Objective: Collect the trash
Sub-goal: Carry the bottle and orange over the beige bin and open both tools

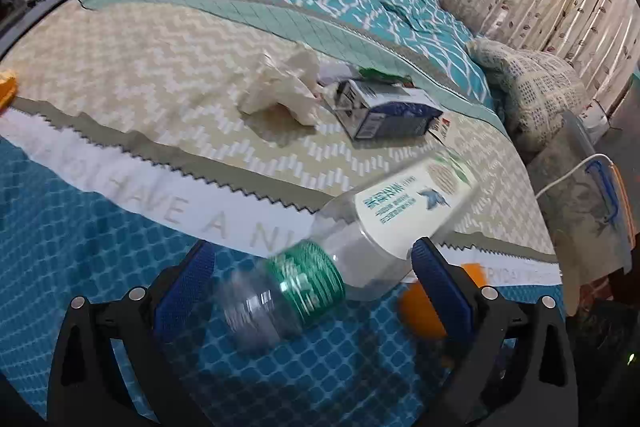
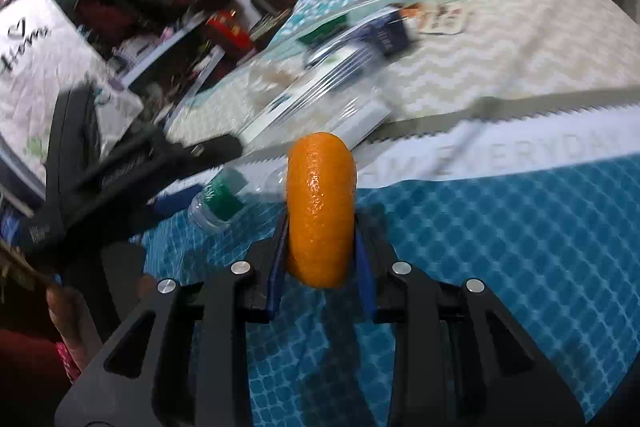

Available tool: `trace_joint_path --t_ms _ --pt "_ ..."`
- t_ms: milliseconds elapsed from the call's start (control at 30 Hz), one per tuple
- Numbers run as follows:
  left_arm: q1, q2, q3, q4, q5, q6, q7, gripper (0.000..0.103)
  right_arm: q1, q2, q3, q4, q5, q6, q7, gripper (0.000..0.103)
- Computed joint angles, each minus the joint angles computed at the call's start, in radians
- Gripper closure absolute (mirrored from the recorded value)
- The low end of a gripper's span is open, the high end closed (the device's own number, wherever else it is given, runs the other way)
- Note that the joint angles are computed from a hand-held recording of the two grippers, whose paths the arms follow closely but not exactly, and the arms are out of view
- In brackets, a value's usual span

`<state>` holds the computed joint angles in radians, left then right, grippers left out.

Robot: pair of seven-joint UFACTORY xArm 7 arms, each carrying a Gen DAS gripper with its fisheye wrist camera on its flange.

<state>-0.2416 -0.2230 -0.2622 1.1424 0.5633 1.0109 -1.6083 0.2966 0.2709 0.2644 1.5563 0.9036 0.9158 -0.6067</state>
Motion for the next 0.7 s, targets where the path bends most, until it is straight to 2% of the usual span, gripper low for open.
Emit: trace_joint_path --t_ms 167,267,367,467,600,700 --pt "-0.004 0.038 -0.01 0.061 0.065 0.06 0.024 0.009 -0.024 -0.017 -0.015 -0.027 0.033 -0.023 0.012 0.07" --pt "-0.023 0.101 -0.002 0.136 0.104 0.098 0.123 0.009 -0.043 -0.011 -0.026 -0.027 0.047 -0.021 0.03 0.07" --pt "-0.055 0.188 0.021 0.225 0.132 0.123 0.295 0.009 -0.055 -0.001 -0.03 -0.017 0.051 -0.023 0.048 0.07" --pt "-0.078 0.221 0.057 0.248 0.099 0.066 0.475 0.008 -0.065 0.008 -0.031 -0.005 0.049 -0.029 0.055 0.07" --pt "-0.119 0.264 0.067 0.304 0.127 0.123 0.646 0.009 -0.087 0.021 -0.031 0.005 0.064 -0.022 0.06 0.07" --pt "-0.137 0.279 0.078 0.303 0.094 0.131 0.762 0.009 -0.102 0.037 -0.03 0.021 0.08 -0.007 0.071 0.07"
